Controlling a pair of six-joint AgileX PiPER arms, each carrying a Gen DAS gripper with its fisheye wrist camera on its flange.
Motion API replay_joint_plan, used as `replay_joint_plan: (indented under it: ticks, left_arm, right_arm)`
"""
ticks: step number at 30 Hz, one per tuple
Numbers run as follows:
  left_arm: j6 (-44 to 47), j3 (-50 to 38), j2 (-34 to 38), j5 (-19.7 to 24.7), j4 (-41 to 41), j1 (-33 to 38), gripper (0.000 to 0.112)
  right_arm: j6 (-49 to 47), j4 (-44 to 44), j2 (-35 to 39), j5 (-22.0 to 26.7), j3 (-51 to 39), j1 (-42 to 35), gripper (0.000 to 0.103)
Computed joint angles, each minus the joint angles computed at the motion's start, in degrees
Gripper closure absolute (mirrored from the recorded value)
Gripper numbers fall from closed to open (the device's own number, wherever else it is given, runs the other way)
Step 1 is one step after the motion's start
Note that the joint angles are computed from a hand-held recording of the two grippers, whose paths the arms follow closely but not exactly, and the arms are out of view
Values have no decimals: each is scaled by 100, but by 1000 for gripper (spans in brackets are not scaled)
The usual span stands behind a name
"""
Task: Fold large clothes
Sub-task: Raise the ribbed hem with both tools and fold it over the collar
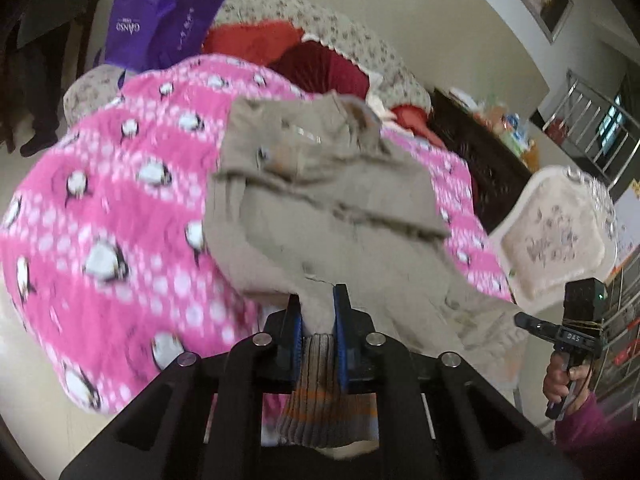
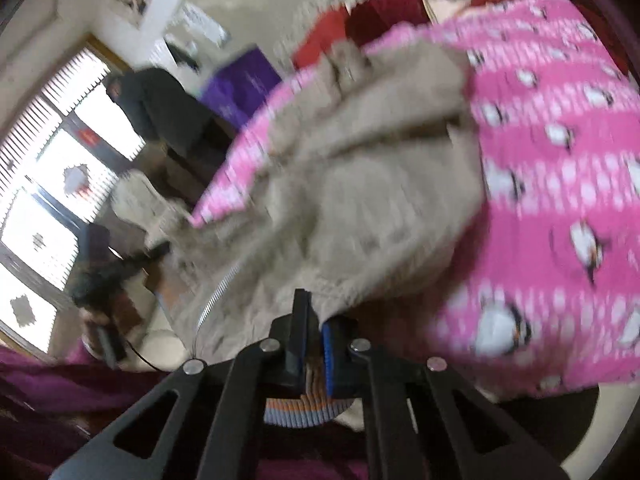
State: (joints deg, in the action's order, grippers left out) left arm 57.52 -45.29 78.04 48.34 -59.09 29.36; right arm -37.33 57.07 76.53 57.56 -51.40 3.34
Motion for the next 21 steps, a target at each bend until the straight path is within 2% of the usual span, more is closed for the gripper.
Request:
replay_joint_plan:
  ticks: [3, 6, 10, 12, 14, 18, 19, 21]
  left_arm:
    - [-289, -641, 411, -78, 56, -52, 111]
    - [-620, -1406, 935, -55, 54, -125, 111]
    - [-1473, -2761, 1744, -397, 727, -625, 111]
    - [-1992, -3570, 2263, -526, 1227, -892, 111]
    - [-2655, -4616, 2983, -466, 1725, -1108, 111]
    - [-3997, -6835, 4371, 104, 2839, -1467, 111]
    - [-4244, -7408, 4756, 191, 3063, -1553, 111]
    - [-4755, -8554, 5587, 311, 3501, -1711, 111]
  right_arm:
    - [73, 174, 253, -380, -452, 165, 97]
    - [141, 315, 865, -816, -1162, 283, 97]
    - [541, 125, 1778, -1081, -2375, 358, 98]
    - [946, -134, 2422, -1081, -3299, 388, 98]
    - [1485, -614, 2985, -1075, -4163, 491, 98]
    - [2827, -1708, 4509, -651, -6429, 542, 98]
    - [3082, -1858, 4857, -382, -7002, 516, 98]
    - [3553, -2185, 5702, -315, -8148, 536, 98]
